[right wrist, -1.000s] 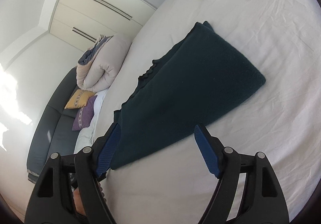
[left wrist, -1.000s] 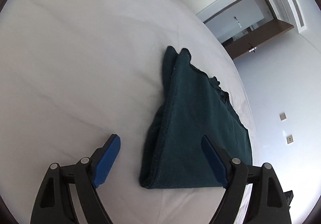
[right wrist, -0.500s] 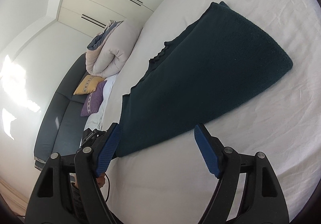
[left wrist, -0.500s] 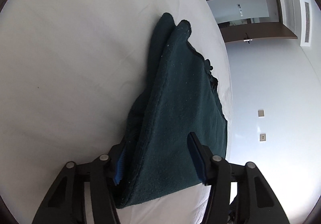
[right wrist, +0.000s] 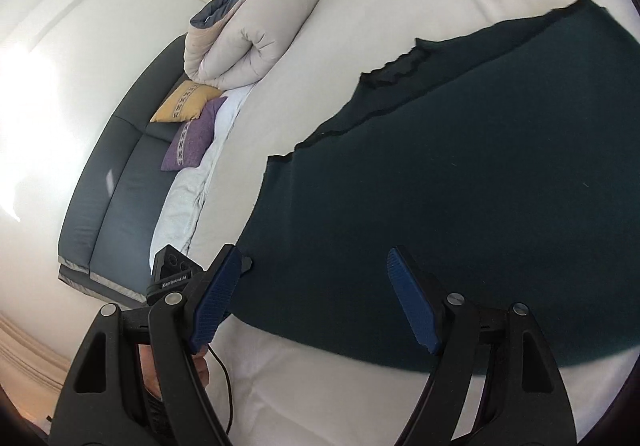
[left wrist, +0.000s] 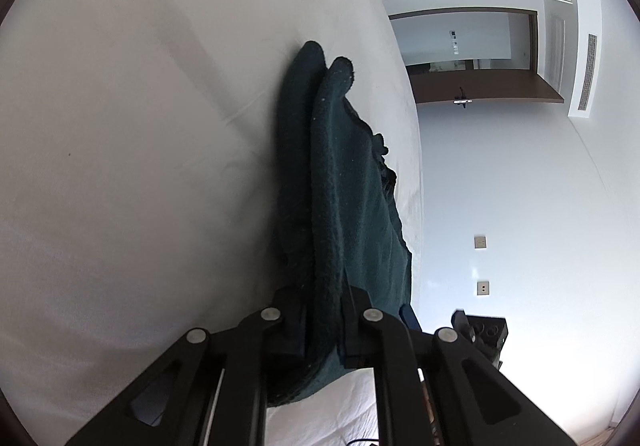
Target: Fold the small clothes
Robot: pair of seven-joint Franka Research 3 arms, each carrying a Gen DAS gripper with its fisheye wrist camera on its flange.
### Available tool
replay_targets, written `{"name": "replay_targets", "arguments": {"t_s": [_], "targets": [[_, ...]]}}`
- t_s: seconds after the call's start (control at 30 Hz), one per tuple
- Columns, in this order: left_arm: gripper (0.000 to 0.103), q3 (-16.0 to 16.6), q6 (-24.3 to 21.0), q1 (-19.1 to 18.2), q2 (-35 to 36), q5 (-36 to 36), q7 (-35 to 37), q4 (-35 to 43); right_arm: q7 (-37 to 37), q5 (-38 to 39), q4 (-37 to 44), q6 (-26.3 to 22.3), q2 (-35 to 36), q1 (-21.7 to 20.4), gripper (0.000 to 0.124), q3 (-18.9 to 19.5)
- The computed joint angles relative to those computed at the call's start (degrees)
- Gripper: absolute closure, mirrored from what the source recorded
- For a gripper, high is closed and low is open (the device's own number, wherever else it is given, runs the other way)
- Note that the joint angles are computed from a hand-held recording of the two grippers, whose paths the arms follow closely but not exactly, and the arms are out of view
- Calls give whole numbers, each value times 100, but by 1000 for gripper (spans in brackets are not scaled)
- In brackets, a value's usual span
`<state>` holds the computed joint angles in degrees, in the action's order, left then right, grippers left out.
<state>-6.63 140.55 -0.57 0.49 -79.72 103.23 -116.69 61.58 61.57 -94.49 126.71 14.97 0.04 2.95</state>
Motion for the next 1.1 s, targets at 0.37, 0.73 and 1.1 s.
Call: {"name": "replay_targets", "arguments": {"t_s": [0.37, 0.73, 1.1], "targets": [[93, -150, 329, -135, 146, 774, -224, 566, 1114, -475, 2380, -751, 2061, -411, 48, 556], [93, -910, 272, -821, 1810, 3437, -1319, 3242, 1357, 1199, 2756, -1391, 2363, -1536, 42, 868], [86, -1424, 5, -1353, 3148, 5320, -2006, 4483, 2406, 787, 4114, -1894, 3442, -1941, 40, 1066]]}}
